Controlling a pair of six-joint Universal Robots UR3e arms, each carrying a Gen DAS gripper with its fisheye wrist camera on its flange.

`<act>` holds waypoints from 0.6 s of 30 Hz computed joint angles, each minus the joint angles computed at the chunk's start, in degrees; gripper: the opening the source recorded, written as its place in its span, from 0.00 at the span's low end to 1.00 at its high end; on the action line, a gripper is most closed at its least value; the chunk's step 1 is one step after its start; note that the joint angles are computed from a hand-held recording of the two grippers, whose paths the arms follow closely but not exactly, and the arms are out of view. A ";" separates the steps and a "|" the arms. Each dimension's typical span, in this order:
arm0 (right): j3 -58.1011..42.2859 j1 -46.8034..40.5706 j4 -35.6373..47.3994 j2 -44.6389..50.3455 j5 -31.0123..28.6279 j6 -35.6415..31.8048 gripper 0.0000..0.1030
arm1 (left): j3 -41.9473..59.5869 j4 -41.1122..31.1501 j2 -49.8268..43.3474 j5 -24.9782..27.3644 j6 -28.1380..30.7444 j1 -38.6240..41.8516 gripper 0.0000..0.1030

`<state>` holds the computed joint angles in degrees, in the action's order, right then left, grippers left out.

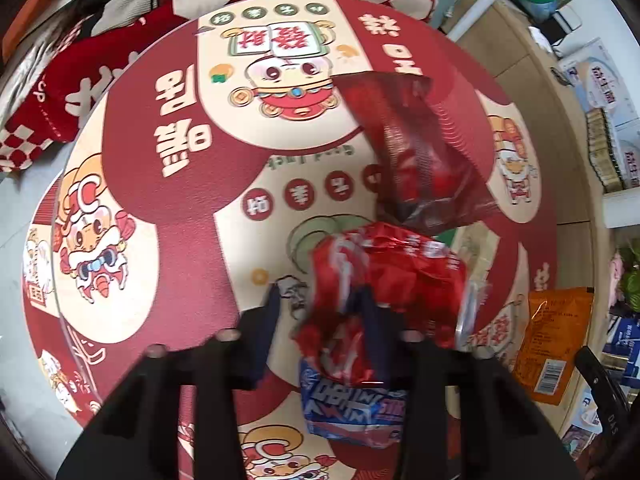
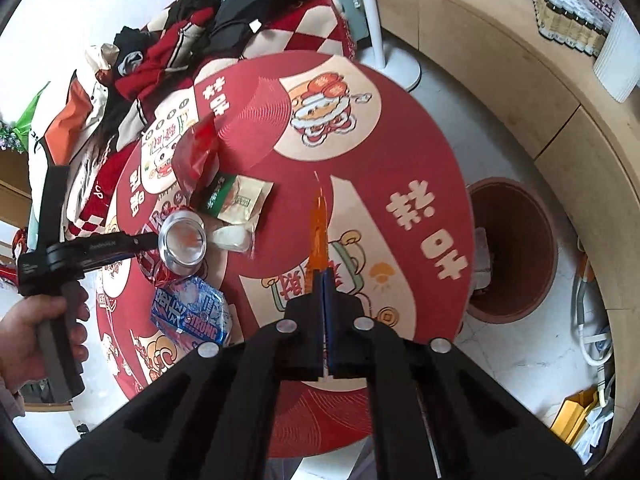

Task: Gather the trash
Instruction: 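Grasp the crushed red cola can with the left tool while the right tool grasps the orange wrapper, then carry the orange wrapper over the bin and open the right tool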

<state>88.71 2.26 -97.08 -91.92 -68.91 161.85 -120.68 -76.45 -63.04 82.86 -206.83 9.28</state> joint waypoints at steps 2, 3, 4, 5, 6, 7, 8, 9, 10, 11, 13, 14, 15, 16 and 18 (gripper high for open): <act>-0.58 -0.76 0.53 -0.40 0.24 -0.59 0.05 | 2.94 -1.07 -1.74 3.05 -1.71 -2.77 0.29; -1.02 -1.38 1.02 -0.73 0.33 -0.98 0.05 | 3.75 -1.76 -1.16 2.83 -1.56 -2.87 0.29; -1.45 -1.93 1.53 -0.98 0.44 -1.27 0.05 | 4.99 -2.83 -0.82 3.09 -1.40 -3.30 0.29; -2.29 -2.69 2.36 -1.30 0.62 -1.52 0.05 | 6.50 -3.91 -0.73 3.78 -1.20 -3.99 0.28; -2.95 -3.22 2.96 -1.51 0.74 -1.65 0.04 | 7.99 -4.93 -0.71 4.43 -1.02 -4.58 0.28; -3.74 -3.83 3.73 -1.82 0.91 -1.72 0.05 | 10.19 -6.51 -0.46 5.23 -0.91 -5.29 0.28; -4.70 -4.57 4.63 -2.03 1.11 -1.89 0.05 | 12.46 -8.15 -0.24 5.84 -0.96 -5.73 0.28; -6.10 -5.69 5.84 -2.22 1.36 -2.23 0.05 | 14.99 -9.80 -0.16 6.46 -1.07 -6.08 0.28; -7.17 -6.57 6.83 -2.43 1.53 -2.57 0.04 | 17.46 -11.30 -0.19 6.96 -1.18 -6.35 0.28; -8.34 -7.38 7.78 -2.50 1.63 -2.88 0.05 | 19.82 -12.41 -0.57 7.47 -1.42 -6.80 0.28; -11.24 -9.42 10.08 -2.45 1.79 -4.02 0.05 | 25.34 -14.84 -1.81 8.45 -1.97 -7.54 0.28; -13.13 -10.80 11.48 -2.32 1.86 -4.92 0.04 | 28.31 -15.70 -2.85 8.82 -2.71 -8.13 0.28; -14.08 -11.61 12.18 -2.32 1.88 -5.42 0.05 | 31.05 -16.51 -3.69 9.04 -3.03 -8.29 0.28; -15.68 -12.63 13.16 -1.98 1.88 -6.04 0.05 | 34.71 -17.19 -5.40 9.71 -3.96 -9.28 0.28; -19.08 -14.87 15.10 -1.18 1.96 -7.38 0.05 | 41.18 -17.86 -8.97 10.72 -5.61 -11.19 0.28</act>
<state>69.63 -12.61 -81.98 -93.10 -66.95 154.46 -79.51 -94.31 -72.02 93.58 -212.44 -1.91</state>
